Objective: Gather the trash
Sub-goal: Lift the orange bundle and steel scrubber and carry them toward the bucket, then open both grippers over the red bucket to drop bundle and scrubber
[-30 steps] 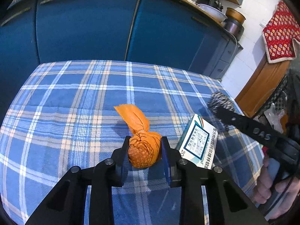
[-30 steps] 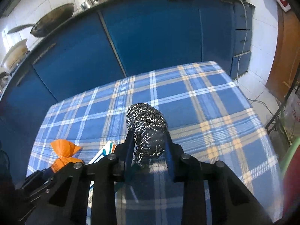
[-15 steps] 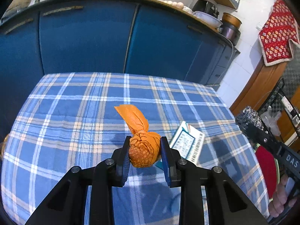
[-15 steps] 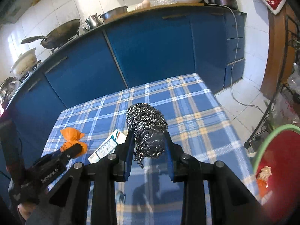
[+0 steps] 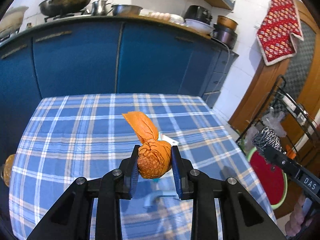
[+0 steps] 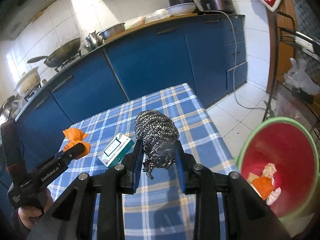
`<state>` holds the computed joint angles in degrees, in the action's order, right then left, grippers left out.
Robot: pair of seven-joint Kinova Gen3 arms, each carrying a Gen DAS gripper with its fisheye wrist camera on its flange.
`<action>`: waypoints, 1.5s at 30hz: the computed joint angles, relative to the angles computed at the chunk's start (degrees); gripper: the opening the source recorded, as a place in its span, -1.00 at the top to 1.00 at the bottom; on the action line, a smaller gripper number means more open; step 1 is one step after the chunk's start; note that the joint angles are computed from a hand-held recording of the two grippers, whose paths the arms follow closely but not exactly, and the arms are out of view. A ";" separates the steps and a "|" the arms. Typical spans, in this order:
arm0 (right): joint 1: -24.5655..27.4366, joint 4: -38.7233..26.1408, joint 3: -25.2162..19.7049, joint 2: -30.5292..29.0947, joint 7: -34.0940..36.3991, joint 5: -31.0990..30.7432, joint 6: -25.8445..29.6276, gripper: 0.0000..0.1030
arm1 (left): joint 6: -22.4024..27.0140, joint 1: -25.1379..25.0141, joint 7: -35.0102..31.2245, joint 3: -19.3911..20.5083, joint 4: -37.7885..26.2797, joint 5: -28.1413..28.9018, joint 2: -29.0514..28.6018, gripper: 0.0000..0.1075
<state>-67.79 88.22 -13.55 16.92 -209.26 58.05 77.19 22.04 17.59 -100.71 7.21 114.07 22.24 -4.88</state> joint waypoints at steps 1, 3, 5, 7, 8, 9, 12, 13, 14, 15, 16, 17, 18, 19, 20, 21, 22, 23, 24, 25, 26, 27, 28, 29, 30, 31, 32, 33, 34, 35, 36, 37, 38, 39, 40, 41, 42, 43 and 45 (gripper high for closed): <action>-0.70 0.34 -0.15 -0.38 -0.85 0.00 1.05 0.36 | 0.18 0.16 0.16 0.22 -0.04 -0.08 -0.31 0.45; -1.68 0.73 -0.65 -0.83 -2.05 0.01 2.86 0.36 | 0.73 0.64 0.88 0.89 -0.26 -0.70 -1.01 0.45; -2.63 1.20 -1.27 -1.32 -3.40 -0.15 5.00 0.36 | 0.89 1.10 2.12 1.62 -0.39 -1.74 -1.58 0.45; -3.23 1.77 -1.93 -1.73 -4.65 -0.28 6.57 0.36 | 0.86 1.70 3.28 2.27 -0.48 -2.80 -2.11 0.45; -3.50 2.08 -2.25 -1.98 -5.35 -0.41 7.36 0.36 | 0.90 2.14 3.71 2.57 -0.56 -3.18 -2.41 0.45; -3.86 2.57 -2.62 -2.33 -6.26 -0.55 8.22 0.36 | 0.93 2.53 4.03 2.67 -0.57 -3.40 -2.66 0.45; -4.52 3.71 -3.74 -3.14 -8.45 -1.11 10.50 0.35 | 0.84 3.71 5.42 3.56 -0.78 -4.36 -3.20 0.45; -4.72 4.09 -4.13 -3.41 -9.22 -1.39 11.28 0.35 | 0.85 3.93 6.22 4.06 -0.94 -5.08 -3.22 0.45; -4.85 4.42 -4.51 -3.64 -9.83 -1.61 11.86 0.35 | 0.85 4.19 7.00 4.57 -1.09 -5.83 -3.24 0.45; -5.07 4.83 -4.89 -3.91 -10.59 -1.92 12.65 0.35 | 0.84 4.39 8.16 5.36 -1.29 -6.86 -3.25 0.45; -5.19 5.07 -5.24 -4.05 -11.09 -2.14 13.32 0.35 | 0.86 4.68 9.02 5.88 -1.56 -7.68 -3.09 0.45; -5.49 5.51 -5.63 -4.31 -11.86 -2.53 14.33 0.35 | 0.89 5.04 9.90 6.45 -1.81 -8.47 -2.92 0.45; -5.51 5.75 -5.92 -4.45 -12.27 -2.73 14.83 0.35 | 0.87 5.45 10.71 6.99 -2.07 -9.24 -2.70 0.45; -5.65 6.23 -6.24 -4.69 -13.02 -3.03 15.39 0.35 | 0.89 5.76 11.55 7.43 -2.32 -10.05 -2.47 0.45; -5.80 6.82 -6.58 -5.04 -13.97 -3.41 15.92 0.35 | 0.93 6.01 12.93 8.36 -2.70 -11.37 -2.12 0.45; -5.91 7.41 -6.93 -5.36 -14.97 -3.78 16.42 0.35 | 0.94 6.42 13.85 8.86 -2.99 -12.29 -1.78 0.45; -6.04 7.99 -7.29 -5.65 -16.05 -4.31 17.13 0.35 | 0.98 6.86 15.03 9.63 -3.40 -13.48 -1.26 0.45; -6.04 8.44 -7.62 -5.84 -16.87 -4.73 17.62 0.35 | 0.95 7.28 16.43 10.38 -3.74 -14.83 -0.78 0.45; -6.15 9.17 -7.98 -6.18 -18.09 -5.25 18.12 0.35 | 0.96 7.85 17.17 10.63 -3.99 -15.60 -0.42 0.45; -6.04 9.75 -8.29 -6.52 -18.79 -5.51 18.22 0.35 | 0.97 8.53 17.98 11.11 -4.40 -16.49 0.20 0.45; -5.99 10.58 -8.65 -6.94 -19.93 -5.88 18.26 0.35 | 0.90 9.11 18.90 11.41 -4.59 -17.40 0.64 0.45; -5.97 11.57 -9.05 -7.43 -21.28 -6.42 18.39 0.35 | 0.91 9.76 20.13 11.95 -5.00 -18.61 1.32 0.45; -5.79 12.14 -9.39 -7.68 -22.11 -6.80 18.49 0.35 | 1.00 10.49 21.18 12.33 -5.47 -19.71 2.04 0.45; -5.62 12.83 -9.70 -7.98 -23.01 -7.22 18.55 0.35 | 1.17 11.27 22.24 12.62 -6.01 -20.86 2.79 0.45; -5.50 13.47 -10.03 -8.23 -23.99 -7.65 18.66 0.34 | 1.27 12.00 22.82 12.60 -6.43 -21.61 3.41 0.45; -5.32 14.19 -10.33 -8.56 -24.79 -8.02 18.58 0.34 | 1.41 12.83 23.91 12.76 -6.90 -22.87 4.09 0.45; -5.12 15.13 -10.64 -9.00 -25.87 -8.56 18.40 0.34 | 1.61 13.73 24.91 12.89 -7.43 -24.17 4.84 0.45; -4.91 15.78 -10.96 -9.31 -26.61 -8.96 18.26 0.34 | 1.75 14.62 25.57 12.86 -7.89 -25.11 5.53 0.45; -4.67 16.39 -11.25 -9.58 -27.32 -9.40 18.10 0.34 | 1.91 15.48 26.11 12.76 -8.34 -25.92 6.16 0.45; -4.44 17.08 -11.51 -9.88 -28.17 -9.93 17.92 0.34 | 2.05 16.34 26.51 12.66 -8.78 -26.61 6.85 0.45; -4.20 18.04 -11.79 -10.28 -29.29 -10.74 17.63 0.34 | 2.18 17.22 26.86 12.57 -9.27 -27.23 7.61 0.45; -3.86 18.71 -12.01 -10.60 -29.98 -11.30 17.23 0.33 | 2.38 18.17 27.51 12.40 -9.82 -28.07 8.39 0.45; -3.49 19.53 -12.23 -11.02 -30.76 -11.92 16.69 0.33 | 2.69 19.07 27.95 12.20 -10.42 -28.74 9.17 0.45; -3.18 20.14 -12.49 -11.30 -31.48 -12.46 16.32 0.32 | 2.91 19.88 28.31 11.96 -10.89 -29.21 9.77 0.45; -2.86 20.79 -12.73 -11.61 -32.10 -12.99 15.95 0.32 | 3.09 20.61 28.30 11.83 -11.38 -29.44 10.55 0.45; -2.41 21.72 -12.88 -11.99 -32.74 -13.69 15.21 0.31 | 3.23 21.32 28.26 11.67 -11.84 -29.61 11.30 0.45; -1.91 22.50 -13.00 -12.26 -33.23 -14.22 14.41 0.31 | 3.36 21.88 28.06 11.50 -12.20 -29.56 11.83 0.45; -1.41 23.31 -13.12 -12.57 -33.58 -14.63 13.60 0.31 | 3.48 22.41 27.84 11.35 -12.62 -29.52 12.44 0.45; -0.07 25.58 -13.19 -13.40 -34.59 -16.13 10.88 0.29 | 3.61 23.47 27.35 11.04 -13.32 -29.50 13.62 0.45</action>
